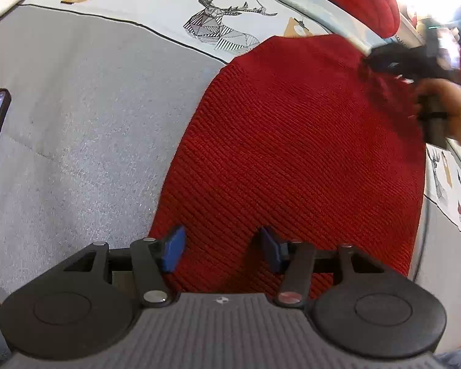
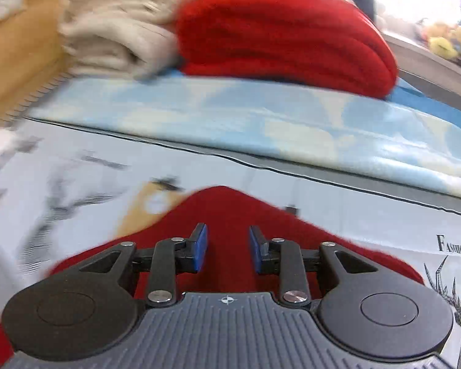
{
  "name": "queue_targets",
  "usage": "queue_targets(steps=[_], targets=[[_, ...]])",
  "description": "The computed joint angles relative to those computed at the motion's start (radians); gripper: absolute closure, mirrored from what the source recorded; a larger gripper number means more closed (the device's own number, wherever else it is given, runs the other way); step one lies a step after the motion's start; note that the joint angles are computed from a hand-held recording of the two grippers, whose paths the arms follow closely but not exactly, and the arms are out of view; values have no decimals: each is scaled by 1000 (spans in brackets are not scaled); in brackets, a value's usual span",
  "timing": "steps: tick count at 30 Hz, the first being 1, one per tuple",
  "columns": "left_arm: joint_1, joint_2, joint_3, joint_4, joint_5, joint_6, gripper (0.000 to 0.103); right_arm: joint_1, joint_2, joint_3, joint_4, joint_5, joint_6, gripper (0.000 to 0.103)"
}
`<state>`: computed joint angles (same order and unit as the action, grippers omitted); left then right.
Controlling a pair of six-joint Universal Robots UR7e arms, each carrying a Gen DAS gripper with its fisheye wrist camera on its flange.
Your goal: Fold small clothes
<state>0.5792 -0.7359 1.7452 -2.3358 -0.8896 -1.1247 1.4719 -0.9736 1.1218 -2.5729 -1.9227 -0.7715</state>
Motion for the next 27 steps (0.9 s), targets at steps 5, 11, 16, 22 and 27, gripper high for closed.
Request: queue_targets(steps=[5,11,16,22,27], targets=[[3,-8,17,-36,-11,8,40,-27,108,-91,-73,-93,-119,82],[16,-51,65,-137,-29,-48,38,-52,-56,-13,55,89,195,44],[-2,-103,135,-213,55,-126,24,-128,-436,323,231,301,235,19],[-6,-143,194,-259,-10,-95,17,-261,-807,672,408,363,315,17],[14,-146,220,-228,-125,-107,12,-387,-962,850,474,469,489,17]])
